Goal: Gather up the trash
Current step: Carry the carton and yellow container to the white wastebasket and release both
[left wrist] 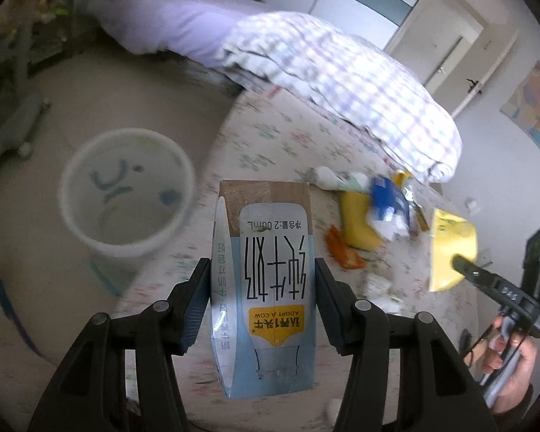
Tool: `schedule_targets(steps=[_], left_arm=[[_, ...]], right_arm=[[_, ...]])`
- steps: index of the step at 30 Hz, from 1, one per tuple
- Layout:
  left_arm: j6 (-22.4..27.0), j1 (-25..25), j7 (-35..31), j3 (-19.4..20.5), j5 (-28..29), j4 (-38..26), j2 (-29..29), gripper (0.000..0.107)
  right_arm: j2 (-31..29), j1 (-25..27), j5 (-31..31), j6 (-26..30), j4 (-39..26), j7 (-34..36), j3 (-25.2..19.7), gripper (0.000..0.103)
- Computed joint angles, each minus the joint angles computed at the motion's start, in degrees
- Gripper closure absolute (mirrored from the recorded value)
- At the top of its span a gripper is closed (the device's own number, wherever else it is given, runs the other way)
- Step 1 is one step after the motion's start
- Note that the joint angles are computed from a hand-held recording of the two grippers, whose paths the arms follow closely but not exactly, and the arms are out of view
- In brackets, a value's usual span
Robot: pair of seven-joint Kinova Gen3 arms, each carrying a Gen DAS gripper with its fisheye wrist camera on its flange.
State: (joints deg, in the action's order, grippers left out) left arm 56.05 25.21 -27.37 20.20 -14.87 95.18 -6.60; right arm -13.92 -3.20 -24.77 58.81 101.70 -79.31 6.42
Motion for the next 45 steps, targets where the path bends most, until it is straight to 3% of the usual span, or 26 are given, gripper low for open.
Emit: schedule_targets(steps=[4,8,13,15,17,20,23,26,28,29,34,37,38,39,41,45], left_arm=[[4.31,-1.65,-2.88,-1.88,0.64,-1.23,-1.51,0.05],[5.57,-4.82,-6.56,-4.37,2.0,-2.56,-2.28,0.05],[0.42,-10.05,-8.88,-8.53,5.66,0.89,-2.83,0.049],[-2.72,-11.98,-8.96,-10.0,7.54,3.68,-2.61,0.05],[-2.64,-13.52,-9.14,-9.92,7.27,4.12,-1.25,0.05],[-4.54,-14.9,-10.9,-9.87,5.29,5.46,-0.52,0.05],[-8.26,-15.69,-14.09,-12.24,7.93,8.05,-1.1,0.049],[-4.73,-16.79,-13.16,-12.11,7.94,6.93,-0.17,0.044],[-1.98,-17.26,-10.3,-10.77,4.84,6.15,-0.42,0.026],[-0.81,-17.24,-8.93,-10.1,3.14,5.94,-0.64,0.023],[4.47,-16.88,-5.55,-8.7,-1.84,6.72,-2.5,0.018],[5.66,-17.05,-5.23,-8.64,-2.12,8.04,-3.9,0.011],[6.01,-17.12,-5.05,-8.4,-2.4,8.41,-4.37,0.008],[6.42,-17.11,-4.65,-7.79,-3.08,8.74,-4.88,0.004],[7.2,-17.02,-4.08,-6.6,-4.26,8.53,-4.85,0.004],[8.93,-15.73,-3.39,-4.94,-4.74,7.23,-4.61,0.004]], right_arm=[[-1.29,-0.4,-0.67,-0.58,-0.76,-0.08,0.29,0.067],[1.41,-2.36,-3.57,0.65,-3.56,-0.04,-0.47,0.067],[6.74,-5.93,-6.36,-1.25,-6.08,-1.7,-5.76,0.067],[9.13,-7.79,-4.94,-3.57,-7.15,-3.09,-8.75,0.067],[11.69,-9.61,-2.81,-5.27,-8.37,-5.34,-11.1,0.067],[16.64,-11.33,-5.41,-7.01,-10.1,-5.35,-12.6,0.067],[20.77,-12.55,-6.04,-8.21,-12.06,-6.4,-14.12,0.067],[24.05,-13.33,-6.57,-9.63,-13.81,-7.12,-15.55,0.067],[25.37,-14.14,-5.9,-10.57,-14.74,-7.89,-16.33,0.066],[25.95,-14.76,-5.2,-11.03,-15.31,-8.44,-16.69,0.066],[28.85,-18.27,-0.31,-12.46,-18.09,-11.96,-17.68,0.065],[30.01,-18.33,-1.26,-13.96,-18.15,-11.21,-18.67,0.062],[30.07,-17.07,-3.24,-15.34,-17.45,-9.46,-19.99,0.051],[29.77,-16.44,-4.87,-16.59,-16.62,-8.22,-20.55,0.03],[28.06,-15.53,-7.36,-19.27,-14.41,-6.54,-20.86,0.015],[25.16,-16.75,-3.2,-17.15,-14.26,-8.61,-19.02,0.015]])
